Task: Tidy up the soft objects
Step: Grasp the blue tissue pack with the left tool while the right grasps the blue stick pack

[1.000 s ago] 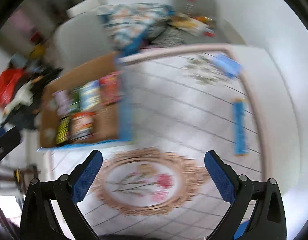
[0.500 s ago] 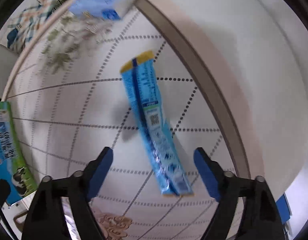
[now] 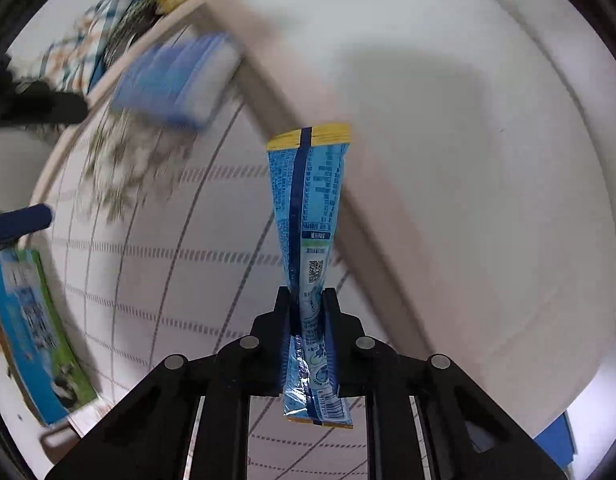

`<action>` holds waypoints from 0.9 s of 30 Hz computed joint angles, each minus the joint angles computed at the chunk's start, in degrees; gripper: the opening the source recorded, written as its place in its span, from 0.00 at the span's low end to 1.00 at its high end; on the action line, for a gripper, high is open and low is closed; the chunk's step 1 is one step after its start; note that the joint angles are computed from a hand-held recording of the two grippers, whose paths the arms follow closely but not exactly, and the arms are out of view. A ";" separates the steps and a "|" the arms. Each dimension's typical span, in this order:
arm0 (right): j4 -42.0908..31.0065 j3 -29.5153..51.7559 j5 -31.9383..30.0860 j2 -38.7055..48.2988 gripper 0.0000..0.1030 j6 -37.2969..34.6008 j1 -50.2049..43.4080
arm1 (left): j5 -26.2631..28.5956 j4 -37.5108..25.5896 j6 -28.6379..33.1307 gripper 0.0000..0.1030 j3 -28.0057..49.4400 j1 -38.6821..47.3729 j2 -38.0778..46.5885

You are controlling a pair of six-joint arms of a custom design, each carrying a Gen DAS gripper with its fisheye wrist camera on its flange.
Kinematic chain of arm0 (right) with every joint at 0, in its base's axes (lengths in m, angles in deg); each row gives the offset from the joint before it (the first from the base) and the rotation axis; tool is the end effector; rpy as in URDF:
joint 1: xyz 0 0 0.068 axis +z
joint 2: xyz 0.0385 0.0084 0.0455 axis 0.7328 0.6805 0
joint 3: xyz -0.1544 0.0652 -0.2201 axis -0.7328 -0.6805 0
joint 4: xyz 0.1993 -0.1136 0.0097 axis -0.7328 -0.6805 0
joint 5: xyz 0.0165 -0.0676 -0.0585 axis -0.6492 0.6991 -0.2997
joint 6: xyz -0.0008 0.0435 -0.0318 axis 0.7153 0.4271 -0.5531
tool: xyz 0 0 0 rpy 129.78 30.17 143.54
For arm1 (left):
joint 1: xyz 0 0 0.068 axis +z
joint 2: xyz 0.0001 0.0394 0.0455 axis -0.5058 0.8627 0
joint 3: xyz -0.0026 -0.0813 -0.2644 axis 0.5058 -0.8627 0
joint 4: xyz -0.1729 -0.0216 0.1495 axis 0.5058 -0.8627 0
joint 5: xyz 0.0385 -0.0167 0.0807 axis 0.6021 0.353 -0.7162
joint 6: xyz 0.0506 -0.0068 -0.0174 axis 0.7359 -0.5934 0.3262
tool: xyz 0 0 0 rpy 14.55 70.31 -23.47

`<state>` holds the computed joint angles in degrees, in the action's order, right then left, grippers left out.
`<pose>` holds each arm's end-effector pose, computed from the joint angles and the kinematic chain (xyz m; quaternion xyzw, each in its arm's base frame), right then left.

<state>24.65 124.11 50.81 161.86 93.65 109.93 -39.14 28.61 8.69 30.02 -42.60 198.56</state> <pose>0.1277 0.2537 0.1347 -0.1276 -0.9906 -0.0466 0.0180 0.3111 -0.0815 0.1293 0.1350 -0.9694 0.1714 0.1124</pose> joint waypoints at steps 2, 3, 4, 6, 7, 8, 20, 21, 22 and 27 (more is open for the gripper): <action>0.89 -2.05 0.07 -1.18 0.15 -0.53 -2.70 | 1.57 -1.58 -2.01 0.97 6.12 -0.60 6.07; 2.10 -3.32 -0.25 -1.31 0.15 -1.81 -5.08 | 1.50 -2.93 -2.65 0.97 9.33 -1.02 9.10; 2.98 -4.61 -0.46 -1.83 0.15 -2.34 -6.54 | 1.30 -3.71 -3.01 0.97 11.34 -1.34 11.04; 4.49 -6.61 -0.46 -2.38 0.15 -2.85 -8.07 | 0.19 -5.72 -4.40 0.97 16.68 -2.76 16.67; 4.83 -7.33 -0.47 -2.83 0.15 -3.02 -8.86 | -0.25 -6.28 -4.76 0.97 18.22 -3.17 18.22; 5.08 -7.73 -0.45 -3.04 0.15 -3.08 -9.24 | -0.48 -6.59 -5.06 0.97 19.75 -3.63 19.91; 5.11 -7.60 -0.24 -1.28 0.15 -5.49 -11.39 | -10.49 -5.19 0.41 0.56 19.52 -8.99 18.07; 4.85 -6.60 -0.27 -0.42 0.15 -5.29 -10.89 | -10.86 -4.27 1.15 0.53 17.68 -8.97 16.90; 4.46 -6.09 -0.25 -0.06 0.15 -4.97 -10.01 | -11.34 -4.43 2.22 0.52 17.26 -8.34 16.27; 3.35 -5.07 -0.38 -0.69 0.15 -3.34 -6.90 | -16.06 3.04 4.51 0.43 2.62 -9.90 5.30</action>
<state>28.00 119.04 50.43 161.17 90.31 103.02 -55.20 31.65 13.20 32.63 -52.50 203.86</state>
